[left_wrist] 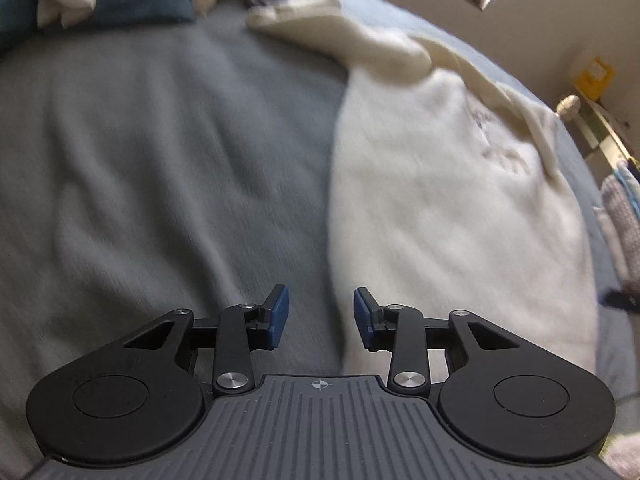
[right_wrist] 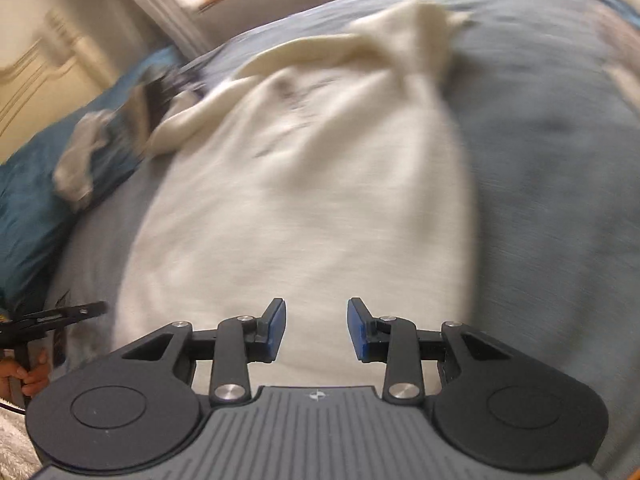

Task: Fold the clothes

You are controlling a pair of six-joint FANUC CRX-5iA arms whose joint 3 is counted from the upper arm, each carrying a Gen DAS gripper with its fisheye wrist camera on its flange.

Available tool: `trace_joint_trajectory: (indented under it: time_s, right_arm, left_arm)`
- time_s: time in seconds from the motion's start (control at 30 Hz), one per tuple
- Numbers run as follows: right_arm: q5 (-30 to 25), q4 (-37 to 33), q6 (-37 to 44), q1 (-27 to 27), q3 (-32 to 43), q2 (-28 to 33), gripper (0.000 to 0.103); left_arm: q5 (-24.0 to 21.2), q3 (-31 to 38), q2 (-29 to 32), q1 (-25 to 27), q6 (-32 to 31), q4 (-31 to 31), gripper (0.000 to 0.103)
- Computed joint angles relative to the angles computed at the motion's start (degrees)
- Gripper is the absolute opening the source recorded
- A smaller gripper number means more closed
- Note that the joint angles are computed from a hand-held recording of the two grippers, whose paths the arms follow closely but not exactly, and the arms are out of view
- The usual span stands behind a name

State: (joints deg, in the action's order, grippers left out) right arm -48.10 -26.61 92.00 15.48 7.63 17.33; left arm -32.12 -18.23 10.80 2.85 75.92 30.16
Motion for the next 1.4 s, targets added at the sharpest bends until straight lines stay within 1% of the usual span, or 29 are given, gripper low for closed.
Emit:
trace_joint_trajectory:
  time_s: [0.1,0.2,0.27,0.3,0.37,0.47,0.5,0.57,0.63,0.73,0.8,0.87,0.97,1.1,1.17,1.23,1.27,1.3,1.37,1.4]
  right_arm:
    - [-1.9,-3.6,4.0,1.6,3.7,3.2,0.036]
    - [-5.2,-6.5,8.1,2.9,7.3,6.0,0.036]
    - [-7.5,-8.3,13.3,3.9,9.0,7.1,0.037]
    - [-8.4,-9.0,16.8,4.5,9.5,7.3,0.039]
    - [-10.3,-10.0,23.8,6.0,10.6,7.9,0.042]
    - [-12.4,-9.2,33.5,9.5,11.7,8.7,0.046]
    - [-12.6,-8.3,35.4,10.8,11.9,9.0,0.048]
    - [-12.5,-6.7,37.6,13.0,12.4,9.7,0.048]
    - [-12.4,-6.8,37.6,14.0,12.5,9.9,0.048]
    - [-12.3,-8.3,36.1,13.7,12.3,9.8,0.048]
    - [-11.6,-8.5,34.1,13.4,11.7,9.6,0.048]
    - [-10.8,-8.2,31.7,12.9,10.9,9.1,0.048]
    - [-9.4,-8.2,28.7,12.1,10.4,8.8,0.048]
    - [-6.8,-8.5,25.3,10.9,11.2,9.4,0.048]
    - [-5.5,-8.2,23.4,10.4,13.3,10.8,0.048]
    - [-4.4,-7.6,21.4,10.1,16.1,12.8,0.048]
    - [-3.8,-6.8,20.6,10.1,17.9,14.0,0.048]
    - [-3.0,-5.9,19.9,10.3,19.5,15.1,0.048]
    - [-1.8,-3.1,18.5,11.1,23.7,18.0,0.047]
    - [-2.0,-1.8,17.7,11.4,26.5,19.8,0.045]
  left_arm:
    - [-0.3,-1.7,0.1,-0.1,-0.7,2.3,0.036]
    - [1.0,-4.6,-0.9,0.0,-4.8,7.1,0.036]
    - [0.8,-5.9,-1.2,0.5,-7.4,10.7,0.036]
    - [0.7,-6.5,-1.3,0.6,-8.6,12.4,0.036]
    - [0.4,-7.4,-1.3,0.9,-11.1,16.5,0.036]
    - [0.4,-9.3,-0.8,0.9,-16.3,26.0,0.036]
    - [0.5,-9.9,-0.5,0.6,-18.4,29.7,0.036]
    - [0.1,-10.2,0.6,0.2,-21.4,34.7,0.036]
    - [-0.2,-9.7,1.6,-0.1,-22.7,36.3,0.036]
    - [0.4,-8.9,3.1,-0.9,-24.4,38.5,0.036]
    - [1.3,-8.6,4.1,-1.6,-27.0,41.2,0.036]
    - [2.6,-7.8,5.5,-2.3,-27.5,42.1,0.036]
    - [3.0,-8.2,5.8,-3.0,-29.4,45.1,0.035]
    - [2.6,-9.2,5.2,-2.9,-31.2,46.6,0.034]
    - [2.3,-9.7,5.1,-2.7,-31.6,47.4,0.033]
    - [3.0,-9.9,4.8,-2.9,-31.9,47.4,0.031]
    - [4.1,-10.2,4.4,-3.3,-31.7,47.1,0.027]
    - [5.2,-10.4,4.2,-3.6,-31.8,46.9,0.026]
    - [7.8,-11.6,3.3,-4.8,-32.8,48.1,0.021]
    - [9.0,-12.2,3.0,-5.5,-33.8,49.3,0.020]
